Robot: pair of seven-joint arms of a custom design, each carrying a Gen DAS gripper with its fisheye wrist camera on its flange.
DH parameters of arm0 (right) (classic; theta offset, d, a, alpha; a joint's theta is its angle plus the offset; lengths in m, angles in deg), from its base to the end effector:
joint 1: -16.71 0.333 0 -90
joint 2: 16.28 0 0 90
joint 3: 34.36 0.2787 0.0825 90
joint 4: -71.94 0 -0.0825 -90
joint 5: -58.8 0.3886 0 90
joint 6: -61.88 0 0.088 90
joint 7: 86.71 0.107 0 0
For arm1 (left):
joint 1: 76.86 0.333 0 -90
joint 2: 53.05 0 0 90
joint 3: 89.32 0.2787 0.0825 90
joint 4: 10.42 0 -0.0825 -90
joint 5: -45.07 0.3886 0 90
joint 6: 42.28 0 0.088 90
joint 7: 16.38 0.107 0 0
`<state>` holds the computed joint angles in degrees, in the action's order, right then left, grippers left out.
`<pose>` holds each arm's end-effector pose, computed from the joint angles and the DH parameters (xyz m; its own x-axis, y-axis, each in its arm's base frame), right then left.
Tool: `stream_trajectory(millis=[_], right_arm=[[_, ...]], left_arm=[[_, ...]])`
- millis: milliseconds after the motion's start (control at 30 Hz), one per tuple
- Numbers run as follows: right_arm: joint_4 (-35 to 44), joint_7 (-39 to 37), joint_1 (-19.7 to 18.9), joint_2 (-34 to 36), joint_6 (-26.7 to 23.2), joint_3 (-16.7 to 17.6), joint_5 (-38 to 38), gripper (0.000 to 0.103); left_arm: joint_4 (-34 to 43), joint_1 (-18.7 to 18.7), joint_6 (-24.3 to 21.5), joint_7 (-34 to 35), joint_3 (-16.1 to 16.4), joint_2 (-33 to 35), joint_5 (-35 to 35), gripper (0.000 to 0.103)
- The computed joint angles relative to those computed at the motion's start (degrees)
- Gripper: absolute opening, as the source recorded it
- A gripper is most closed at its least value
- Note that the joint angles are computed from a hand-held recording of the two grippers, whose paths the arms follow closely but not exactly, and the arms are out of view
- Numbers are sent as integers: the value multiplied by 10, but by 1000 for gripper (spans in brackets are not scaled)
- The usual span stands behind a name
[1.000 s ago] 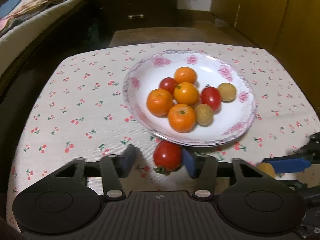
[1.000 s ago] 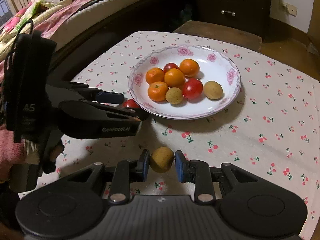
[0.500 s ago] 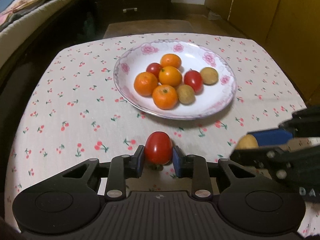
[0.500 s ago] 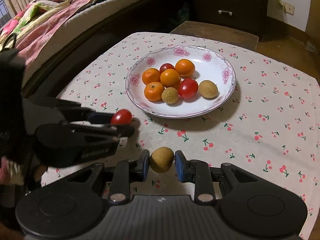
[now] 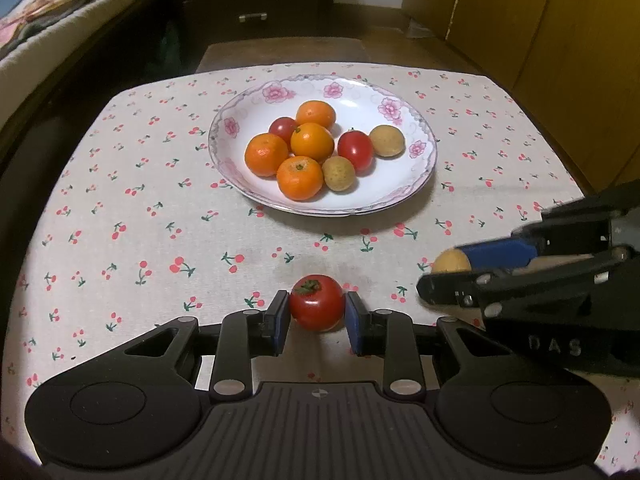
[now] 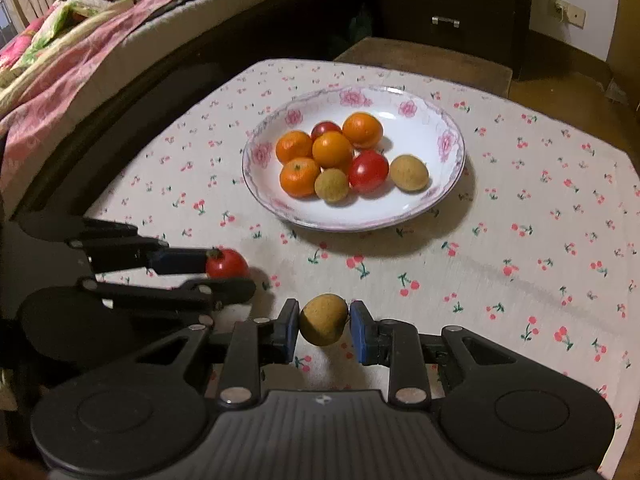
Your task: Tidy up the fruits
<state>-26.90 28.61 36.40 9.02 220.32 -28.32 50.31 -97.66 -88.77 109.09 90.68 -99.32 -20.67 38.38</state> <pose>0.6263 0.2996 0.3625 0.1526 -0.9735 -0.1702 -0.8398 -0.0369 -0.5417 0.6848 -0.2481 0.3636 -0.5226 -0.8519 0.0340 -0.7219 0.4209 -0.5492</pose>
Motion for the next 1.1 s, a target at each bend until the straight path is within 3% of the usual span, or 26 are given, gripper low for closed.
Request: stream_trajectory(millis=[300,867,1033,1100], right_arm=[[-2,-12,-6,6,-6,5,14,28],[-30,-37,-23,-8,10,18,46,28],[-43,-39,-16,-15,17,11,33,28],[-49,-39,-18,-18,20,12,35,28]], left_arm=[[11,-1,14,-6,-1,13,-2,42],[72,-14,17,-56,-3,58,-15,74],[97,-29,16,-102,11,75,-9,75],[116,-31,9,-122,12,88,-9,69]])
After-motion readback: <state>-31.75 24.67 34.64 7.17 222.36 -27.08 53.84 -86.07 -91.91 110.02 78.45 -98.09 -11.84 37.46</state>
